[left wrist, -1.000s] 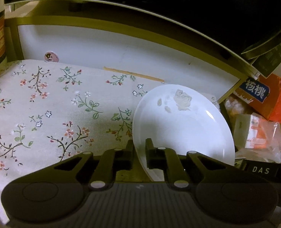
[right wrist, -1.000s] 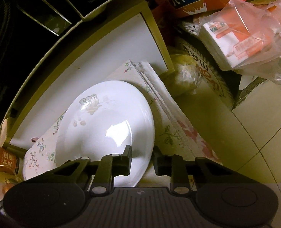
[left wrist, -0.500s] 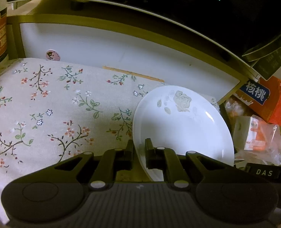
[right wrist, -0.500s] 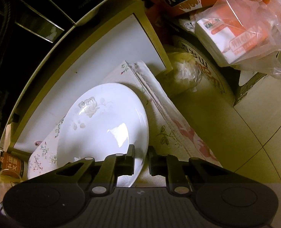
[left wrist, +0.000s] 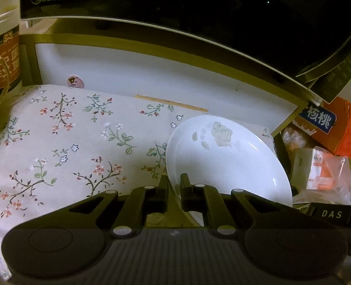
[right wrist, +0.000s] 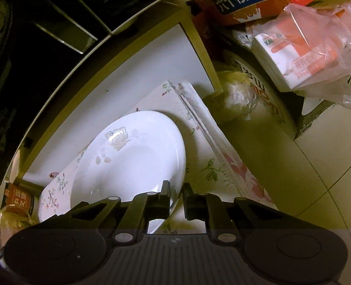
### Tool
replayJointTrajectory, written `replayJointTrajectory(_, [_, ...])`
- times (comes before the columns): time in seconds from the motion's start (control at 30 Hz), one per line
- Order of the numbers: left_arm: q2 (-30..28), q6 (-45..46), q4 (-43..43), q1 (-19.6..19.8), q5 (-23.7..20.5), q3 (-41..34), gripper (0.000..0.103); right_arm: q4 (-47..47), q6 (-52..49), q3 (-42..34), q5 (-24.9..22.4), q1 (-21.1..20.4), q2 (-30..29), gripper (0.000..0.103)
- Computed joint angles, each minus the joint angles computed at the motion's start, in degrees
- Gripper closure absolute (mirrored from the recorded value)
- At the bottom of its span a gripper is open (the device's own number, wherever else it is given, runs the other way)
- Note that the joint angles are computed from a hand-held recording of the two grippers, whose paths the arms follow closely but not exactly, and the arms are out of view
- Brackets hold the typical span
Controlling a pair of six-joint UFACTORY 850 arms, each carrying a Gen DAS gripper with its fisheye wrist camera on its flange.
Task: Organize plates and bowls
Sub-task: 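Lift the white plate with both grippers and carry it back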
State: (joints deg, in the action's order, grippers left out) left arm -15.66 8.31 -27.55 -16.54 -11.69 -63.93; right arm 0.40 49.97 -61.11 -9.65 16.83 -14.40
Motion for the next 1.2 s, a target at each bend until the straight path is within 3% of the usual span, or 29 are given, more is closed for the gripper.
replayJointTrajectory(0.1, [0.41,-3.27,2.91,-0.10,-0.17,0.07,0.095,-3.05,2.64,-0.29,-0.24,0.21,-0.15,0.094])
replayJointTrajectory(0.3, [1.07,-1.50,1.34,-0.15,0.73,0.34,0.095,-8.77,8.11,0.61,1.49,0.47,0.77,0.094])
replayJointTrajectory(0.43, [1.75,-0.72,0.68,-0.24,2.07,1.00,0.095,-23.46,21.81,1.38,3.18,0.93,1.56,0.094])
replayJointTrajectory(0.53, [2.13,-5.52,5.66,-0.52,2.57,1.11,0.095,-31.97,29.02,1.52,3.70,1.27,1.70,0.094])
replayJointTrajectory(0.77, [4.47,-15.92,16.61,-0.87,2.77,2.15,0.094,-30.10,25.80,1.22,3.47,1.73,2.87,0.094])
replayJointTrajectory(0.93, [7.60,-13.70,13.23,-0.18,2.58,4.19,0.094,-29.97,24.34,1.08,2.24,2.88,4.53,0.094])
replayJointTrajectory(1.2, [15.39,-18.71,16.13,0.50,2.15,9.10,0.095,-38.05,29.64,2.35,-1.77,6.68,9.67,0.093])
